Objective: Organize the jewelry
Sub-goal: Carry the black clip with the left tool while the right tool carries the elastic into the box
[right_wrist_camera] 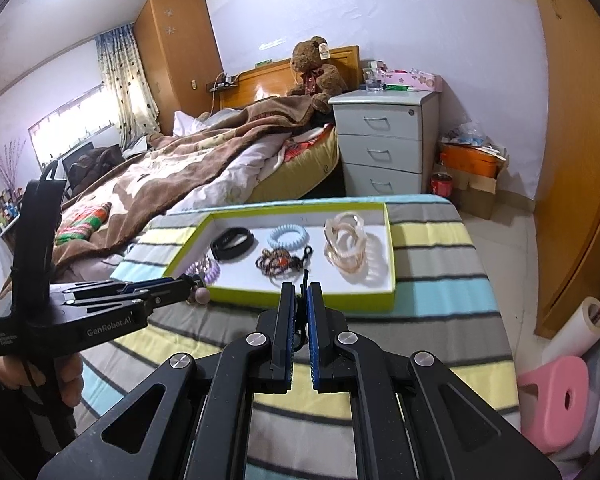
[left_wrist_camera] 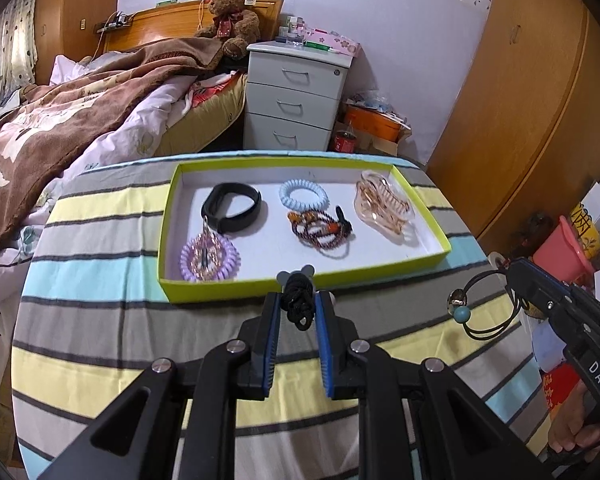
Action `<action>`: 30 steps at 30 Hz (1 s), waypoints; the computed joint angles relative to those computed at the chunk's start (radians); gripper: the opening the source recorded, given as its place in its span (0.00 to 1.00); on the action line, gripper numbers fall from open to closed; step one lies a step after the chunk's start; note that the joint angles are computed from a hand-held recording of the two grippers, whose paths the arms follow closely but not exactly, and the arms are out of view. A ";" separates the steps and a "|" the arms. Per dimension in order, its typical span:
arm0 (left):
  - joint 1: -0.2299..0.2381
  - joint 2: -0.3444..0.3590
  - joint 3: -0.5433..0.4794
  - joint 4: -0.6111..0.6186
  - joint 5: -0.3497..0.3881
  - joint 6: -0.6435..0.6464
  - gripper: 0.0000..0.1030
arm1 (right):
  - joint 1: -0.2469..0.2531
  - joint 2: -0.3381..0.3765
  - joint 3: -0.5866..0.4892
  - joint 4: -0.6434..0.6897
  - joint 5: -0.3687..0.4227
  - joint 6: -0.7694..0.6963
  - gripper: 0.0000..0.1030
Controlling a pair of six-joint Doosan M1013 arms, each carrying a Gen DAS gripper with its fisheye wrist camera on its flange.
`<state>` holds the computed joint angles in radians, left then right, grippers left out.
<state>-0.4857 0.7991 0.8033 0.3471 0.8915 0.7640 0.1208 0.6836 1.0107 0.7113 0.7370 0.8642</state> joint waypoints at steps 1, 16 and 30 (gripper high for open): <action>0.001 0.002 -0.005 0.000 0.000 0.003 0.18 | 0.001 0.004 -0.006 -0.001 0.000 0.000 0.06; 0.041 0.089 -0.155 -0.065 0.059 0.052 0.18 | 0.030 0.136 -0.225 -0.103 0.090 0.117 0.06; 0.054 0.135 -0.220 -0.081 0.109 0.055 0.18 | 0.037 0.209 -0.326 -0.158 0.175 0.189 0.06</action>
